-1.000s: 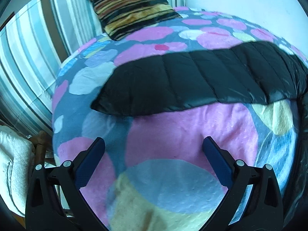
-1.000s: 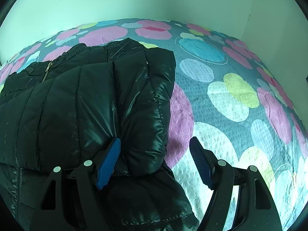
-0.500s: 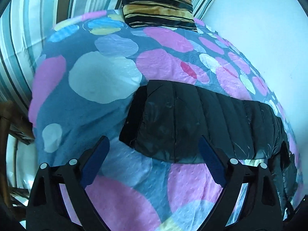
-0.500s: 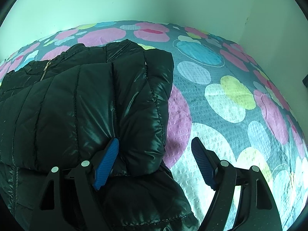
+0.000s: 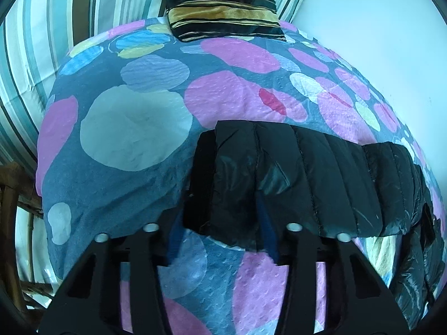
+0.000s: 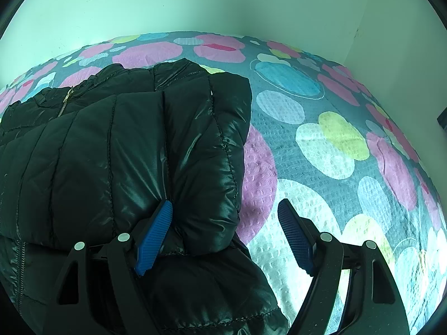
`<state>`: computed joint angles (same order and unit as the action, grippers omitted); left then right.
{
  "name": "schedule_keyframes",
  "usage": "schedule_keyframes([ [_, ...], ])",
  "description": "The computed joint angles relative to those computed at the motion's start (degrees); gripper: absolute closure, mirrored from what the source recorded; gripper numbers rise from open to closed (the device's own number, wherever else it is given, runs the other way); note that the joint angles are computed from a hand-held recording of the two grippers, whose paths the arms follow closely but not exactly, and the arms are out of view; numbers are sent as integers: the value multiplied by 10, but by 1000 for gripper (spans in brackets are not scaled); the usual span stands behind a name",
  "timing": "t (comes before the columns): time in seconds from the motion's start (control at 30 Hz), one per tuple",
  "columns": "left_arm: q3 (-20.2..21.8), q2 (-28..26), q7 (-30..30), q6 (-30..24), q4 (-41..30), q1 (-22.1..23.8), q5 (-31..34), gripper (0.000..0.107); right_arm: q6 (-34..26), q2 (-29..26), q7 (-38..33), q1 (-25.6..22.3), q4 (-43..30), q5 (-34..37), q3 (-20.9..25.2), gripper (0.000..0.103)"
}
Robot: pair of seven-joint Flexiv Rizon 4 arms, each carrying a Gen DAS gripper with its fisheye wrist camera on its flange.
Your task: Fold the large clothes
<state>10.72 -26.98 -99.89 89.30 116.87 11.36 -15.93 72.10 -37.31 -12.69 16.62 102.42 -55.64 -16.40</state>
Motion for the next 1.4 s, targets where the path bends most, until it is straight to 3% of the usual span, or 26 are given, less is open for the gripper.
schedule_keyframes([
  [0.17,44,-4,-14,-2,-20,-40,25,81,1,0,1,0,0,0,1,27],
  [0.47,29,24,-5,20,-44,-58,46,86,13,-1,6,-1,2,1,-2,27],
  [0.6,50,21,-2,10,-88,-104,72,89,17,-2,8,0,3,2,-6,27],
  [0.7,-15,19,39,25,-109,-83,62,94,19,-2,7,1,3,3,-7,27],
  [0.93,4,-34,45,-25,-220,-171,94,94,30,-3,8,1,3,10,-9,27],
  [1.4,-19,-106,38,-93,-323,-221,133,95,56,-8,0,15,9,38,-29,27],
])
